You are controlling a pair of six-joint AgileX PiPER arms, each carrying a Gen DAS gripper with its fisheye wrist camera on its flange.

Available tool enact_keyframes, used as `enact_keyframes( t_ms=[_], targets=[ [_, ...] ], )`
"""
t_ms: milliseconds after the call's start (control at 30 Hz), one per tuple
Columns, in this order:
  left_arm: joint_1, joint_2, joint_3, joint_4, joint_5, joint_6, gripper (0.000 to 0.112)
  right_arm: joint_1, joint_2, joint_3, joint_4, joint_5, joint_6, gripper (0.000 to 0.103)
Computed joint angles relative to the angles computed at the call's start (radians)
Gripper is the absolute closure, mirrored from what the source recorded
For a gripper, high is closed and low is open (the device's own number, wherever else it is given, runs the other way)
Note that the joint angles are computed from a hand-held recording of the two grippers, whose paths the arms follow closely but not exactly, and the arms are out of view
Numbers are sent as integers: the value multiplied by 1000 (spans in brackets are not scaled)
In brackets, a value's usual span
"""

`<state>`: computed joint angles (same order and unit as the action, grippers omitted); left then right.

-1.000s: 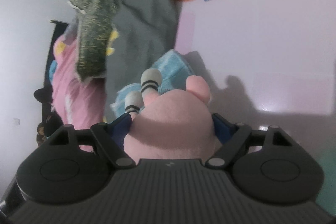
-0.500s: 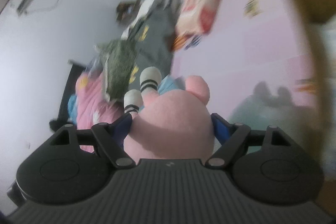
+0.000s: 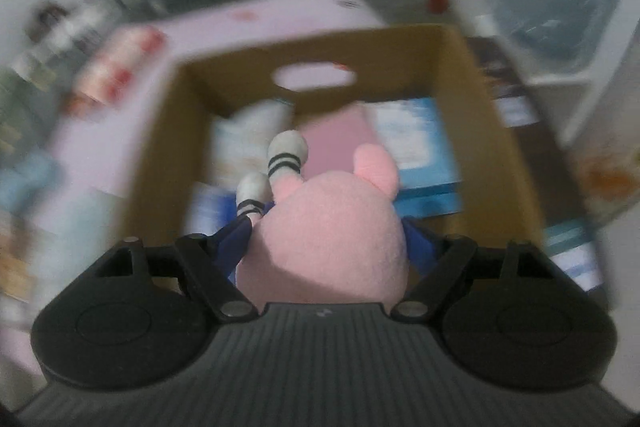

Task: Organize soft objects
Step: 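Carry the pink pig into the cardboard box and release it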

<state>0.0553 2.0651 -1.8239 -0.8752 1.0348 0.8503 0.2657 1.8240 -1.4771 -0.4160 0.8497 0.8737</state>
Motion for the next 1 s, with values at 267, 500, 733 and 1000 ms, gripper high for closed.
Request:
enact_keyframes(
  t_ms=[267, 500, 733, 1000],
  targets=[
    [32, -17, 20, -7, -5, 5, 29, 123, 317, -244, -212, 242, -47, 21],
    [48, -4, 12, -13, 5, -2, 29, 113, 193, -142, -48, 57, -24, 16],
    [55, -7, 27, -33, 13, 16, 29, 48, 41, 80, 49, -201, 55, 15],
    [68, -18, 41, -48, 12, 25, 29, 26, 29, 174, -18, -257, 203, 44]
  ],
)
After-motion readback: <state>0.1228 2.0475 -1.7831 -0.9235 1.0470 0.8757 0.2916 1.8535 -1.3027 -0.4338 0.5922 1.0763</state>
